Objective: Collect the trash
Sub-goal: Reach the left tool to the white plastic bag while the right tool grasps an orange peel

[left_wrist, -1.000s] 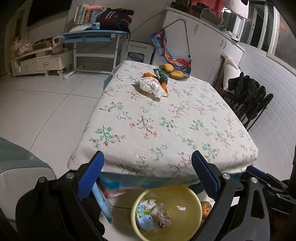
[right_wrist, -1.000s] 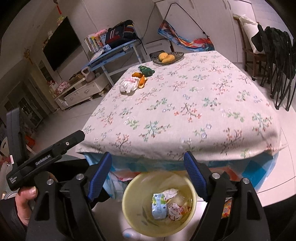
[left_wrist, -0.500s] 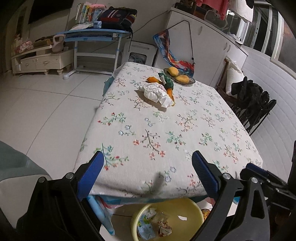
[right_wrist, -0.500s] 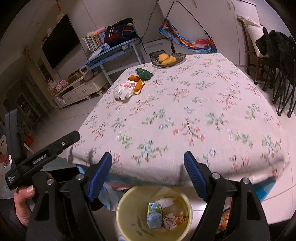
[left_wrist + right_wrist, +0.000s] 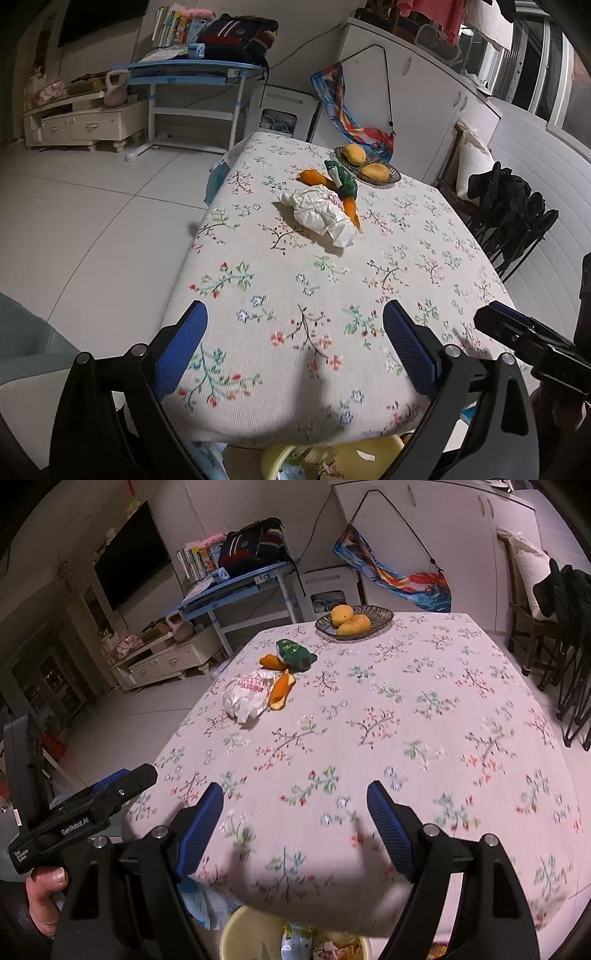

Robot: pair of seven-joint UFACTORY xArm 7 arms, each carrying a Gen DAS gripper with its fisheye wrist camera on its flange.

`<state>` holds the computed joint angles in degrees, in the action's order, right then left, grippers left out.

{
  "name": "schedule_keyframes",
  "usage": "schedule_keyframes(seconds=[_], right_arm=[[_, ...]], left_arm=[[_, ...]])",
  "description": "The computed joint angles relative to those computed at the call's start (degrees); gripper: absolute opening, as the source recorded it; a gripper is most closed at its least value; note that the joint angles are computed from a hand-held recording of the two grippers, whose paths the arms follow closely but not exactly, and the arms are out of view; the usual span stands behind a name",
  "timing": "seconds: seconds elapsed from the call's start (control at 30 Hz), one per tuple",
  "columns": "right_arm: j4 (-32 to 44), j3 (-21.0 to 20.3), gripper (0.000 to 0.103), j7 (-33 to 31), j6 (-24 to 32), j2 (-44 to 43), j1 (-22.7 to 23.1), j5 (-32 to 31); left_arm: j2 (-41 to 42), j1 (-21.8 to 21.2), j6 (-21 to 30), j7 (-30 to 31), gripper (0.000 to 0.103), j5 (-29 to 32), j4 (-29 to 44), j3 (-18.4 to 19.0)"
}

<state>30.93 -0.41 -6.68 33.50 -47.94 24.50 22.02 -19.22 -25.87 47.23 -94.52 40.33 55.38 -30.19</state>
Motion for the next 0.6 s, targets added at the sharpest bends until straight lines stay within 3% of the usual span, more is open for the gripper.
schedule_keyframes(seconds=[0.4,0.6], right_arm=[[10.71,0.2,0.077,-2.91,-4.69,16.82,0.72,0.86],[18.51,2.37,0.068,-4.16,-6.0,26.96,-0.16,1.4]], left_arm=[[1.75,0.65,-1.44,0.11,0.093,1.19,0.87,1.88],[2.39,0.73,-2.62,0.21,0.093,0.57,0.77,2.89]])
